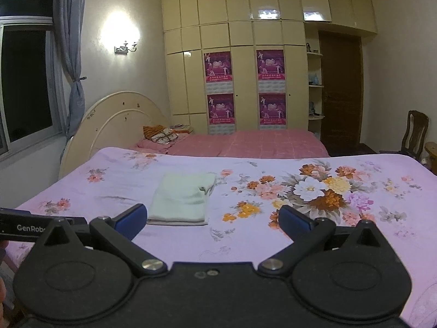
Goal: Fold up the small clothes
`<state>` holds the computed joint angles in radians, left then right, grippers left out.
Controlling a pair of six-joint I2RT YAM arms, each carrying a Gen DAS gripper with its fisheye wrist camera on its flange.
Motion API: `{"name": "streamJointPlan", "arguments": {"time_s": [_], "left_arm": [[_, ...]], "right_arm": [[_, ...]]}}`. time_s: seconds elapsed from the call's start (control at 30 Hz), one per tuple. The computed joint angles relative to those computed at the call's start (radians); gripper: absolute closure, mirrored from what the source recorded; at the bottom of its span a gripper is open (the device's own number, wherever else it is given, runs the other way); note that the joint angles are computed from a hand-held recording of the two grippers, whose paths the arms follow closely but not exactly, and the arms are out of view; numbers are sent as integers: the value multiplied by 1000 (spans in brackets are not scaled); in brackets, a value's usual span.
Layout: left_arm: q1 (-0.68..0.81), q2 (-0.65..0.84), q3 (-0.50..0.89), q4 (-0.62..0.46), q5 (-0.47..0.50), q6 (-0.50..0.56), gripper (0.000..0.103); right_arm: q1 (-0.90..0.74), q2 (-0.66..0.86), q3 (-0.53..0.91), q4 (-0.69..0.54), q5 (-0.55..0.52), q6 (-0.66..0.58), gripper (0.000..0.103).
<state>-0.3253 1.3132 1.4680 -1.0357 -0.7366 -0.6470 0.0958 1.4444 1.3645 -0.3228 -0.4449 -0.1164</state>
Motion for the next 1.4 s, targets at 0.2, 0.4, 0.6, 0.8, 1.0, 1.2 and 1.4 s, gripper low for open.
{"name": "streamJointPlan", "arguments": {"time_s": [0.2,0.4,0.6,0.8,1.0,1.2,1.4], "left_arm": [[-4,2,3,-6,-10,-4,0],[2,1,2,-3,-10,-2,0],[4,4,3,-4,-8,-1,0],[6,10,2,4,-3,6,0],[6,11,3,3,-3,6,0],[15,11,-2,8,4,10,0],[33,9,-14,25,17,23,0]], "right_arm": [[-2,-6,-2,-2,-8,2,1],[3,-6,0,-5,-8,-2,1],[4,-4,3,-10,-8,-3,1],[4,-2,6,-14,-8,-5,1],[10,5,10,-16,0,-8,1],[10,6,12,-18,0,-10,1],[17,20,17,-17,1,-11,1]]}}
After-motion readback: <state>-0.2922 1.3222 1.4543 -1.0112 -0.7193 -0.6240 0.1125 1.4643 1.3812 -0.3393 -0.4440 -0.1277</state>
